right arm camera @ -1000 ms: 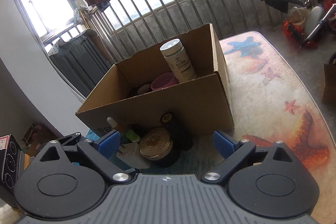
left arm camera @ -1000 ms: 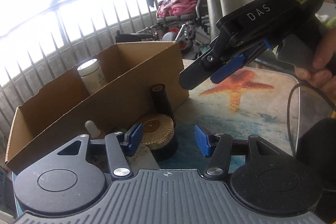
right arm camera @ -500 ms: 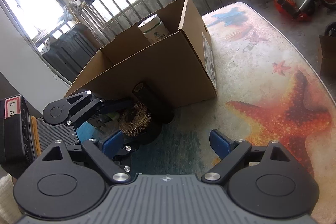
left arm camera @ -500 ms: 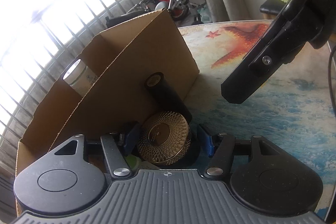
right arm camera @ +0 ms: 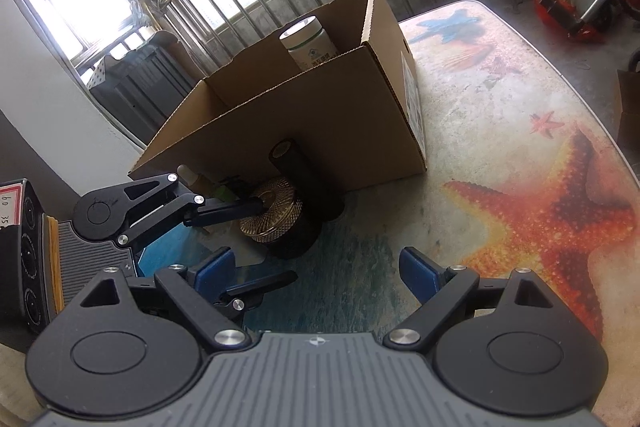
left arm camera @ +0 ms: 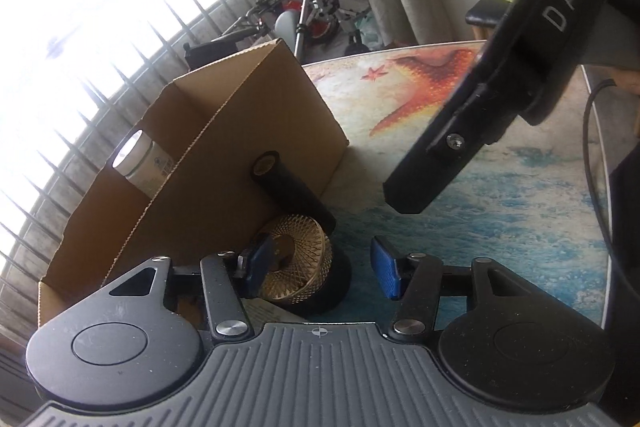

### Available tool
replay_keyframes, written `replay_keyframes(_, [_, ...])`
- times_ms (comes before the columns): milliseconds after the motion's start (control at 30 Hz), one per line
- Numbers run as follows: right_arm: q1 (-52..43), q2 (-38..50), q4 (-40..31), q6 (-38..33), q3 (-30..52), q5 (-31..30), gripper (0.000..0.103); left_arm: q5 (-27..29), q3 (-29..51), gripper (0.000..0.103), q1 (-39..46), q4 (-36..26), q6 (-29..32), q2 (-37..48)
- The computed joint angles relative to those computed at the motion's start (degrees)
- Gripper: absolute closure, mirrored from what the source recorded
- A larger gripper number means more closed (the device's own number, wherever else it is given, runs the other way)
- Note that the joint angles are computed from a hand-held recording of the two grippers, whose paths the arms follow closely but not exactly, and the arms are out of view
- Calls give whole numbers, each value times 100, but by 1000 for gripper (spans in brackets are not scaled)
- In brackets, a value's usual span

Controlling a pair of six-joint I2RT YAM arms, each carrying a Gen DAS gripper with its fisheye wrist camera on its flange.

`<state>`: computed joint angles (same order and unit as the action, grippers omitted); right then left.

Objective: Organize rigid objects
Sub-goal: 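Reach both tools toward the gold lattice-lidded jar on the table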

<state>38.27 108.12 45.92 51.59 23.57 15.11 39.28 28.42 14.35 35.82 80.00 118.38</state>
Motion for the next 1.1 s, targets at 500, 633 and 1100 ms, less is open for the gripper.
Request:
replay_keyframes(500, [-46, 94, 172, 72, -86, -120, 11, -783, 744, 32, -598, -891, -525, 48])
replay_keyframes(633, [-30, 90, 142, 48, -63, -138, 11, -455, 1262, 33, -387, -2481, -658, -194])
replay_keyframes(1100, [121, -245, -291, -67, -90, -98, 11, 554, 55, 27, 461, -2007, 555, -469])
